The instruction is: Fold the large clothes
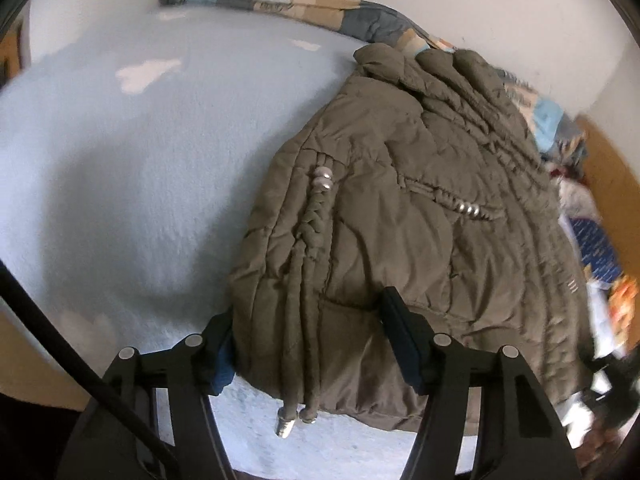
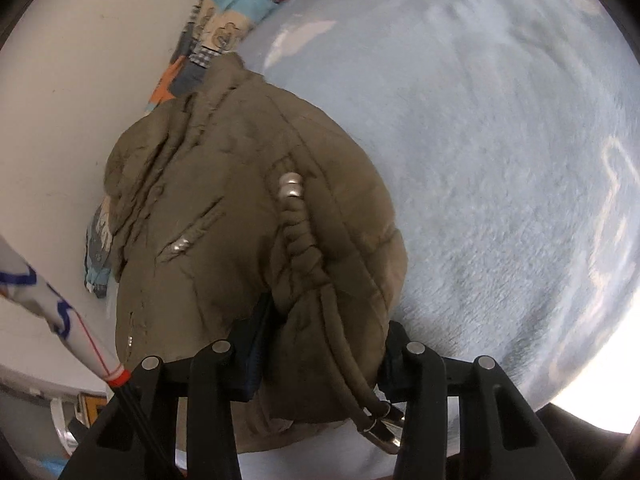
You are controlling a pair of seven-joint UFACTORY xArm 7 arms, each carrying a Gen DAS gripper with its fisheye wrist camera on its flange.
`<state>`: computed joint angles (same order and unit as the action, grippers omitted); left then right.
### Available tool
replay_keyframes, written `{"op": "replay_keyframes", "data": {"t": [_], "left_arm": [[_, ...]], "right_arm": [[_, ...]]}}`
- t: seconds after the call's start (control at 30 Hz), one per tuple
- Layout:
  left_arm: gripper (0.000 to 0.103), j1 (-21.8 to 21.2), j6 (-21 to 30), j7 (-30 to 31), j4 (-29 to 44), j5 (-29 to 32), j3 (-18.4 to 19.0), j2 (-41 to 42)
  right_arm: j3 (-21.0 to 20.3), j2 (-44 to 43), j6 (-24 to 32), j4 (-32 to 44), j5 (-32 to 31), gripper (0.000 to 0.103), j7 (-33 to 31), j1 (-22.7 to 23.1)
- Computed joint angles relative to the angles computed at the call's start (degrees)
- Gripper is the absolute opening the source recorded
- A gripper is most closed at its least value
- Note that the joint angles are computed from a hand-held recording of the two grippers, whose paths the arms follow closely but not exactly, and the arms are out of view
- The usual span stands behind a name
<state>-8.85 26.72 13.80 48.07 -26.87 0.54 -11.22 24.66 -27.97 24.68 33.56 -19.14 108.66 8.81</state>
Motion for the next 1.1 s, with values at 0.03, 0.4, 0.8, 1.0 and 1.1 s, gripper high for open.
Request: {"op": "replay_keyframes", "data": {"t": [0.03, 0.4, 0.8, 1.0, 1.1], "left_arm": [[0.064, 0.4, -1.6, -0.9, -0.6, 2.7, -1.0, -0.2], [0.064, 0.5, -6.1, -5.3, -1.3, 13.0, -2.3, 0.6], [0.072, 2.7, -6.7, -19.9, -0.8, 29.5, -5.4, 1.0], [0.084, 3.0, -6.5, -21.2, -0.6, 31.1, -5.0, 1.5], [0.084, 3.3, -6.4, -22.3, -0.5, 32.6, -5.3, 1.3]], "right_arm": [[0.1, 0.2, 0.7, 0.4, -0.1, 0.048, -0.1, -0.1], [0.8, 0.6, 3.4, 1.7, -3.5, 0.05, 1.6, 0.3], [0.2, 0.6, 7.1, 4.0, -4.2, 0.049, 0.1, 1.9], [0.2, -2.0, 6.0, 1.8, -2.3, 0.057, 2.4, 1.6], [0.0, -3.2, 7.2, 1.3, -1.1, 0.063, 2.6, 1.7]]}}
